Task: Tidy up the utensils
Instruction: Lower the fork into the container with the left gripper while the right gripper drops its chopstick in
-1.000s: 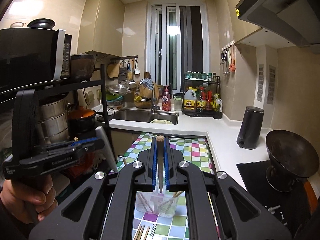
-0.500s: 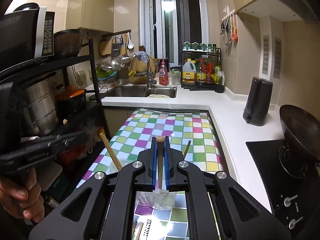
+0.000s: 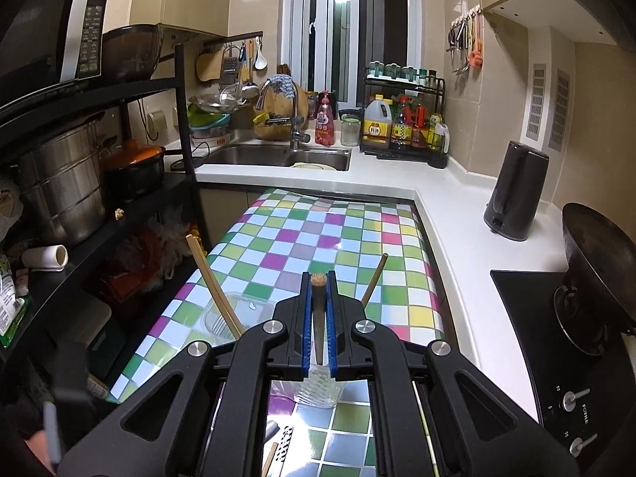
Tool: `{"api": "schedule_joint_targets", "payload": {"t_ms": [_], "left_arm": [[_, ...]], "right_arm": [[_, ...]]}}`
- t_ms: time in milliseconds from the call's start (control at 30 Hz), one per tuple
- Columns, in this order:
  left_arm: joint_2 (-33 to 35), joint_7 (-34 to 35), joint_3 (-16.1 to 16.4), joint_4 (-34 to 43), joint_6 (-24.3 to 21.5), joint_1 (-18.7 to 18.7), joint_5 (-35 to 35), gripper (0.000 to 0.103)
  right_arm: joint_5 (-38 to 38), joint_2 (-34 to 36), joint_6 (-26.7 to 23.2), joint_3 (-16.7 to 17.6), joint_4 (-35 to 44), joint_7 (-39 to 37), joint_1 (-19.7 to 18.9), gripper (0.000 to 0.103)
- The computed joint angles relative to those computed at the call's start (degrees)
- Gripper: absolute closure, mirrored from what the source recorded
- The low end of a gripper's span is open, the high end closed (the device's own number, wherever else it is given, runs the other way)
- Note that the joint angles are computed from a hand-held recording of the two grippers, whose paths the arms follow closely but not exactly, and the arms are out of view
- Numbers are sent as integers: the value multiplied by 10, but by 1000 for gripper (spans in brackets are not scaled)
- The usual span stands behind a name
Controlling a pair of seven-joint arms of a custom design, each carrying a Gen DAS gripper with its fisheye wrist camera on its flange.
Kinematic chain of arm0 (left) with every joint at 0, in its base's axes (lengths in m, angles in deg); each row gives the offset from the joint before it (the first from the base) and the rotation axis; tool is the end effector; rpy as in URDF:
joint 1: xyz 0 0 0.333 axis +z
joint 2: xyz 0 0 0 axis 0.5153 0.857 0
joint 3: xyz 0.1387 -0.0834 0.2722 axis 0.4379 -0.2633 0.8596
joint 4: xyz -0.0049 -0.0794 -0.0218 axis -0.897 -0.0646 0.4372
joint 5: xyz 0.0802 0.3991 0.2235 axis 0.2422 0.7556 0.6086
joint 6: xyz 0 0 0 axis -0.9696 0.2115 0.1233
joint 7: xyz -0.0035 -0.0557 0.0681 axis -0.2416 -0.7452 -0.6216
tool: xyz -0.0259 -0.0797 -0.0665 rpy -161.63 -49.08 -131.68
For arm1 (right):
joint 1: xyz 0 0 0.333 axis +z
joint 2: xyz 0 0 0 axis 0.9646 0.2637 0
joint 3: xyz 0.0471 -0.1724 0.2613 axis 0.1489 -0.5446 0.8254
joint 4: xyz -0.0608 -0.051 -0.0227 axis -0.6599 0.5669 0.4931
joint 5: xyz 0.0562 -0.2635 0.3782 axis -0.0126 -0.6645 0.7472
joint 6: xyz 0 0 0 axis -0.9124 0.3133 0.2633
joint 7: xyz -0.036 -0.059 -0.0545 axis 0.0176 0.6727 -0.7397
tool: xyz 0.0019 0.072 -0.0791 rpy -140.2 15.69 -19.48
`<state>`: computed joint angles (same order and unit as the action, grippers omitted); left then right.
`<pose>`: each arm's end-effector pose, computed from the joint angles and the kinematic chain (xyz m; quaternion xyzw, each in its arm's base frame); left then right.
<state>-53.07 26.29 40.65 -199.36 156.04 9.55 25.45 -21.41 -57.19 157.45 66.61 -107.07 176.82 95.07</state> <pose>0.4168 -0.3604 0.5282 -0.6467 0.6729 -0.3453 0.0989 0.4940 0.2512 0.7076 -0.7395 0.4505 -0.2712 0.4203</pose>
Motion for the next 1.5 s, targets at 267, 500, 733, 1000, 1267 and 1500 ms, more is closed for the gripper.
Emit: {"api": "schedule_joint_targets", "payload": {"t_ms": [267, 500, 733, 1000, 1267, 1500], "left_arm": [[81, -2, -21, 78, -61, 17, 74, 54], [139, -15, -15, 135, -119, 11, 117, 73], [110, -42, -10, 118, -125, 4, 140, 86], [-18, -56, -7, 65, -107, 18, 114, 86], [-71, -68, -30, 97, -127, 54, 134, 87], [-42, -46, -40, 196, -135, 84, 178, 87]], "right_arm": [[-1, -10, -3, -1, -4, 2, -3, 96], [-1, -11, -9, -1, -3, -2, -3, 97], [0, -11, -11, -1, -2, -3, -3, 96], [2, -20, -10, -1, -8, -3, 0, 97], [9, -30, -16, -5, -9, -7, 0, 97], [14, -29, -21, -7, -3, -7, -1, 97]]}}
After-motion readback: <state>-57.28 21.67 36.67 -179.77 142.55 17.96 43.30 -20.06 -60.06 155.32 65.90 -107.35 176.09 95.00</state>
